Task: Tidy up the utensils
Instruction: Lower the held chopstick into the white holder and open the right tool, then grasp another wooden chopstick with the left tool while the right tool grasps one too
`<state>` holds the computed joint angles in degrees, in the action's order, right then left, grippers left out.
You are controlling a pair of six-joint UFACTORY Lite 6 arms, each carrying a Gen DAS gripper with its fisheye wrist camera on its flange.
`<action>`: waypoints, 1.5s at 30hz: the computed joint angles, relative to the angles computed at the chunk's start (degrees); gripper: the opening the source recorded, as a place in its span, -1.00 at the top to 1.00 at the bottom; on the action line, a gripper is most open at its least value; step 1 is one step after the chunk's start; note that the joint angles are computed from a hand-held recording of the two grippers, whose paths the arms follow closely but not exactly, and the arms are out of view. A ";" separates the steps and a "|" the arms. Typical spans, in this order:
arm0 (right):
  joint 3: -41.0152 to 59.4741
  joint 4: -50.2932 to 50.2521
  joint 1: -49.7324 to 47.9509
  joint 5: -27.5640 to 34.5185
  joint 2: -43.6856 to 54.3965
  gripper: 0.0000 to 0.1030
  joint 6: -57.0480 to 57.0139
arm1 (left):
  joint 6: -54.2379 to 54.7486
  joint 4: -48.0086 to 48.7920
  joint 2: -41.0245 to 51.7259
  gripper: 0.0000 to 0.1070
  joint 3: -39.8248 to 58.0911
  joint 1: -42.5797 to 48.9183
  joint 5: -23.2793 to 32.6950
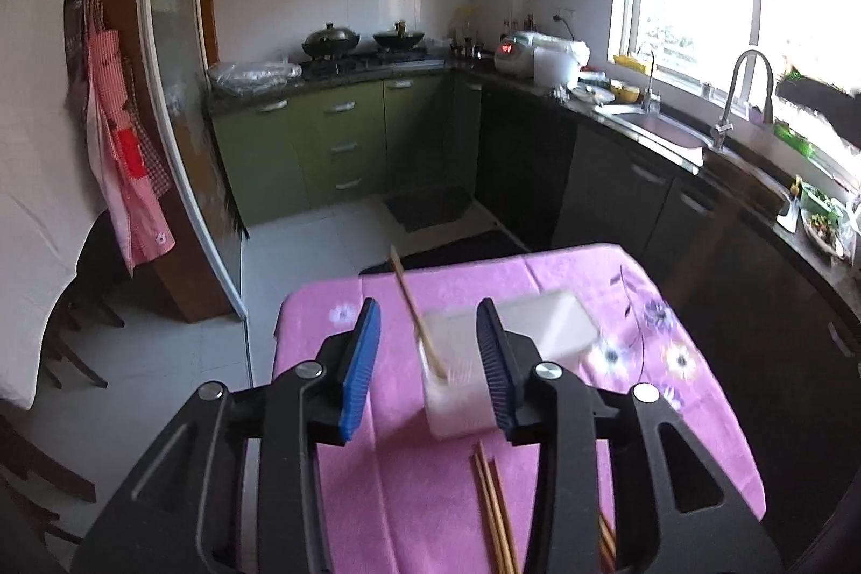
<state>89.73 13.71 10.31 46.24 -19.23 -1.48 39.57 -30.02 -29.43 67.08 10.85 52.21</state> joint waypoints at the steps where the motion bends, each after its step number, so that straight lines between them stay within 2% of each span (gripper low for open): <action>1: 1.18 -2.52 1.39 -1.33 2.20 0.88 2.33 | 1.40 -0.42 -1.13 0.34 -1.33 1.36 1.20; 7: -0.77 -10.17 5.83 -7.53 12.73 0.87 8.99 | 9.10 -1.22 -5.17 0.34 -8.10 9.26 7.72; 12: -2.79 -12.23 7.05 -9.54 17.42 0.86 10.64 | 12.01 0.38 -7.03 0.33 -12.31 10.93 9.49; 14: -4.50 -12.06 7.32 -10.15 16.21 0.78 10.19 | 11.53 1.36 -8.57 0.34 -14.16 9.97 9.48; 15: -5.22 -12.22 7.28 -10.51 15.16 0.59 10.23 | 10.80 2.07 -9.24 0.34 -14.77 9.10 9.53; 16: -6.38 -13.08 7.43 -10.55 12.97 0.54 10.79 | 9.81 2.91 -9.63 0.34 -15.38 7.86 9.34; 21: -15.26 -10.67 6.43 -7.48 -2.34 0.52 8.07 | 2.92 8.05 -10.86 0.33 -20.39 0.13 7.15; 27: -34.83 -7.03 2.96 -0.88 -23.67 0.50 2.64 | -10.47 16.08 -6.06 0.33 -28.04 -12.65 0.84; 30: -47.22 3.68 -7.64 3.64 -33.99 0.50 -9.65 | -14.72 18.25 -1.64 0.34 -30.30 -16.00 -2.85; 35: -62.54 16.66 -24.93 10.28 -41.49 0.50 -28.07 | -19.52 20.20 5.59 0.34 -31.83 -19.21 -7.81; 38: -68.34 19.44 -29.35 10.80 -41.51 0.50 -33.55 | -22.02 21.84 8.19 0.36 -31.38 -20.53 -9.50; 45: -73.67 20.89 -26.99 6.78 -38.94 0.49 -34.77 | -25.34 24.86 11.86 0.42 -30.36 -22.31 -11.24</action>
